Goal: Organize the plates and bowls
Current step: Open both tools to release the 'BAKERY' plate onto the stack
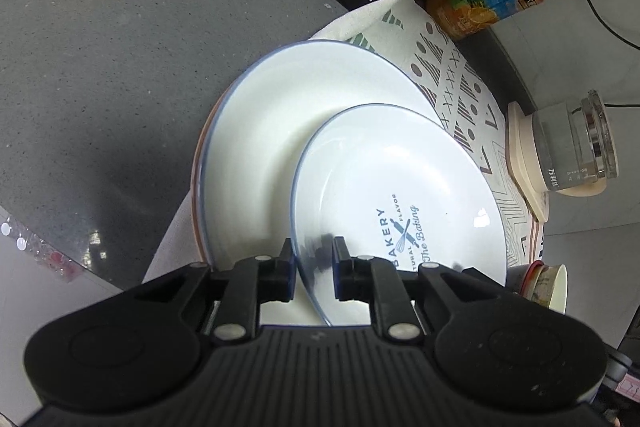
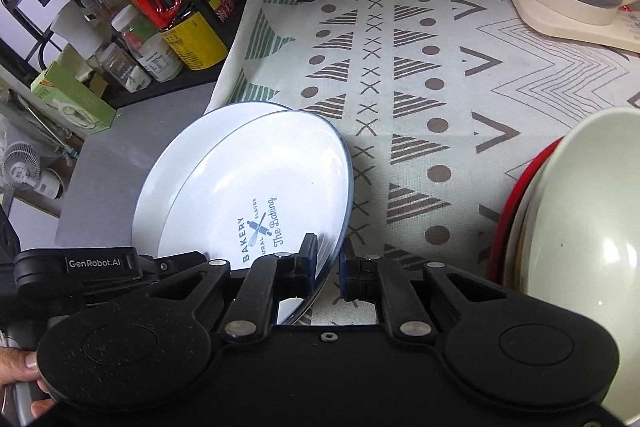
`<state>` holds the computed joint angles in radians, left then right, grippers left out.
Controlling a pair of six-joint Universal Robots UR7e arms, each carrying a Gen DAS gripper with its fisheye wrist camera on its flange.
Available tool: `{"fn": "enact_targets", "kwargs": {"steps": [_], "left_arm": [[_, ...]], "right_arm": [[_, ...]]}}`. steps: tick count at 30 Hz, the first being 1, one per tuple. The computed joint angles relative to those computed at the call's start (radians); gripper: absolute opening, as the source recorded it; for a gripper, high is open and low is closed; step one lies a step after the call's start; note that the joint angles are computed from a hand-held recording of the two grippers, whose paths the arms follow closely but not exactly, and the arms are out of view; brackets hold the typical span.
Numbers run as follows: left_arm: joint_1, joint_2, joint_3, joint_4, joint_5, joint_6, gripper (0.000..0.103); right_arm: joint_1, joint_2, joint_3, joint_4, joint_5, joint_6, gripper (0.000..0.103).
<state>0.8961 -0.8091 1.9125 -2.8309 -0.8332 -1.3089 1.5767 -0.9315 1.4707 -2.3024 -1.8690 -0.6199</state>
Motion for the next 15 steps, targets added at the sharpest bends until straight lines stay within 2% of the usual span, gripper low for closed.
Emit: {"fn": "enact_targets", "kwargs": {"steps": [5, 8, 13, 15], "left_arm": [[0.003, -0.001, -0.015, 0.047, -0.002, -0.011, 0.015], [-0.004, -0.008, -0.032, 0.121, 0.021, -0.016, 0.015], [-0.012, -0.044, -0.031, 0.170, 0.050, -0.038, 0.016], [-0.021, -0.063, -0.033, 0.215, 0.071, -0.057, 0.029]], "right_arm": [[0.005, -0.004, 0.026, -0.044, -0.015, -0.020, 0.010], [0.004, -0.003, 0.035, -0.063, -0.018, -0.018, 0.009], [0.006, -0.001, 0.034, -0.071, -0.021, -0.016, 0.009], [0.007, -0.002, 0.039, -0.080, -0.024, -0.016, 0.009]]}}
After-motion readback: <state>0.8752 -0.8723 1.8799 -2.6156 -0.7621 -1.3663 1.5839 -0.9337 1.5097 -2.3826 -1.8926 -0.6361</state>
